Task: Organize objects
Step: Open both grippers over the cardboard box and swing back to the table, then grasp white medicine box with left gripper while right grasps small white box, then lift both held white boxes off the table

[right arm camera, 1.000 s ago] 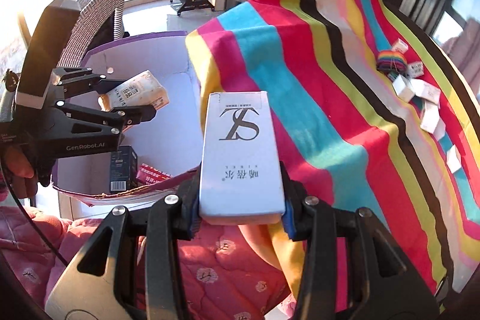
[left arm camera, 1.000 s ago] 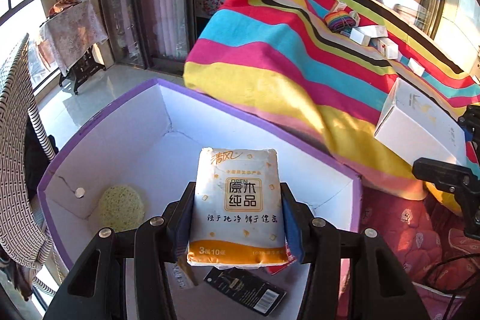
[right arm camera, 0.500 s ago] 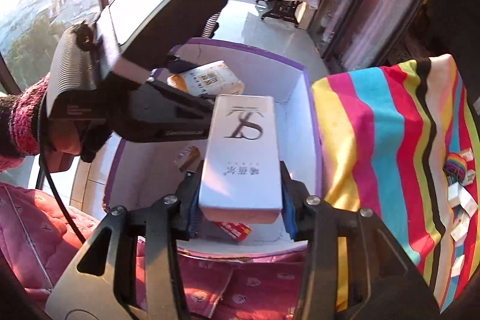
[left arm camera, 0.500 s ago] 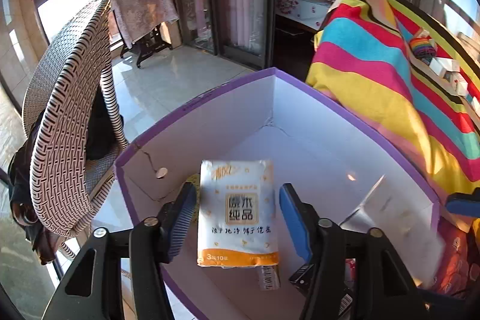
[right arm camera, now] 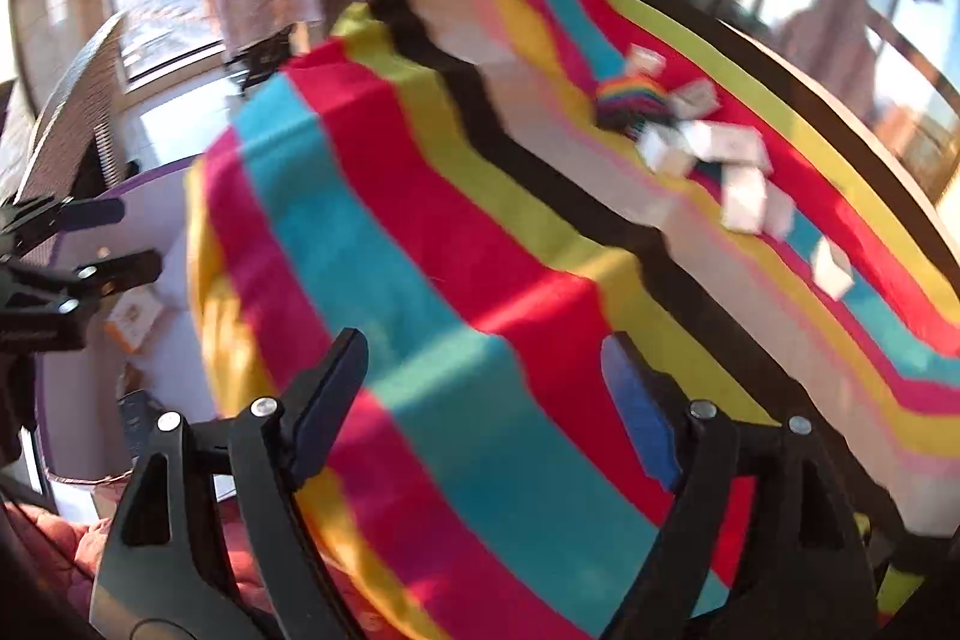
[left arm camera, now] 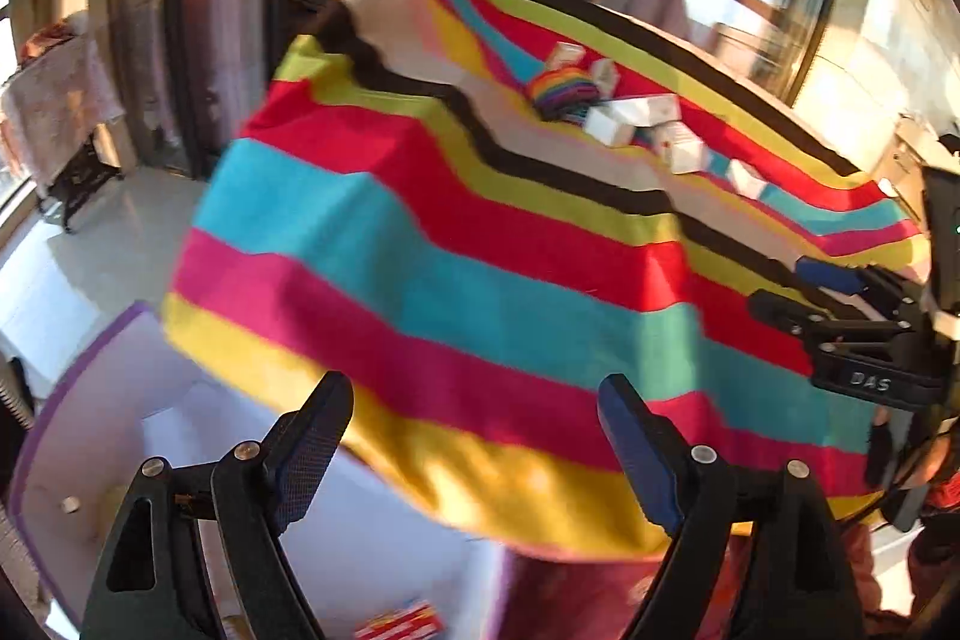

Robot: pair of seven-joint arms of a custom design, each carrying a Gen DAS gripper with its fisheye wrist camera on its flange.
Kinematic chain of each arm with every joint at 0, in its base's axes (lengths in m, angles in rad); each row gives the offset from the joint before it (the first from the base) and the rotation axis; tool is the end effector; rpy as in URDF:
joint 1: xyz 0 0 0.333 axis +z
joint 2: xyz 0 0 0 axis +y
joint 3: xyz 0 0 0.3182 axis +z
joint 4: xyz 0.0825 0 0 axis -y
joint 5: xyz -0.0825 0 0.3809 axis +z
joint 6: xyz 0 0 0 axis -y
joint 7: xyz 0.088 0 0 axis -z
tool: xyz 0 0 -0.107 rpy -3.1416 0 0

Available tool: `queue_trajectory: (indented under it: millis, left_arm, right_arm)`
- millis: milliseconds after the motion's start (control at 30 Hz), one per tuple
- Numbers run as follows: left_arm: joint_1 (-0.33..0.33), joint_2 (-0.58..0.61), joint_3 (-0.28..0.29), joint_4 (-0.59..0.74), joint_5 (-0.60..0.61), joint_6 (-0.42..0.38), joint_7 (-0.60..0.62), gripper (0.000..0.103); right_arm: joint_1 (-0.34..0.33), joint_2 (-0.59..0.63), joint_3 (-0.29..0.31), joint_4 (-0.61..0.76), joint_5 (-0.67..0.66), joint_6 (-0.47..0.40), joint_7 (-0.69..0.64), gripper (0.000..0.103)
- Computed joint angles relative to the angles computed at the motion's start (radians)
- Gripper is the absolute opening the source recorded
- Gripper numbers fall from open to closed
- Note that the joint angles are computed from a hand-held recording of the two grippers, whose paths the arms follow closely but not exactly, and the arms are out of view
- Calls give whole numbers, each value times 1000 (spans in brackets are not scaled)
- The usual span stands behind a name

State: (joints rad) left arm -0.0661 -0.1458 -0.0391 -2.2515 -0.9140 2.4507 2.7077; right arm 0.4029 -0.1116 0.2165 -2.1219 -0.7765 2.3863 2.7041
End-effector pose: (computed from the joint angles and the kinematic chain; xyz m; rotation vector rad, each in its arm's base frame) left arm 0.5212 -0.0559 0.4657 -1.2934 2.4998 -1.0955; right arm 0.4489 0.3162 0.5049 -1.8207 1.8740 -0.8413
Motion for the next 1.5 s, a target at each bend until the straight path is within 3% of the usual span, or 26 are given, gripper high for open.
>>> queue_trajectory:
  millis: [167, 333, 533, 700, 733, 800, 933, 1067, 1200, 1267, 1367, 1433, 1467, 1500]
  left_arm:
    - [-96, 148, -118, 169, 10, -17, -77, 85]
    - [-165, 412, -222, 464, 191, -16, -345, 85]
    - [-275, 655, -226, 749, 435, 66, -692, 85]
    - [-315, 771, -226, 910, 586, 66, -820, 85]
    - [-300, 767, -245, 895, 588, 84, -813, 82]
    - [-252, 728, -291, 821, 580, 127, -781, 41]
    - [-110, 582, -410, 581, 521, 221, -622, 41]
    - [-11, 439, -476, 365, 409, 332, -384, 41]
    - [-16, 420, -441, 358, 347, 278, -311, 42]
    - [-47, 433, -395, 383, 374, 242, -366, 43]
    - [-55, 432, -389, 381, 353, 239, -351, 49]
    - [-74, 436, -384, 382, 363, 244, -353, 55]
    - [-77, 435, -383, 381, 366, 243, -347, 60]
    - [-88, 439, -381, 381, 376, 249, -353, 64]
  right_arm:
    - [-93, -164, -25, -190, 40, -1, 149, 83]
    - [-170, -232, -1, -273, 56, 17, 143, 83]
    - [-245, -255, -11, -332, 98, 80, 119, 83]
    - [-284, -252, -12, -347, 147, 142, 76, 83]
    - [-291, -248, -10, -342, 149, 150, 63, 83]
    - [-307, -237, -8, -325, 144, 149, 35, 83]
    - [-340, -184, -25, -264, 123, 126, -13, 85]
    - [-363, -87, -84, -184, 121, 148, -45, 85]
    - [-367, 42, -152, -51, 148, 134, -91, 85]
    - [-359, 103, -186, 24, 165, 116, -110, 85]
    - [-342, 161, -230, 97, 205, 101, -139, 84]
    - [-326, 157, -248, 90, 174, 123, -124, 66]
    - [-318, 144, -250, 78, 163, 124, -113, 43]
    - [-311, 128, -247, 61, 169, 124, -110, 44]
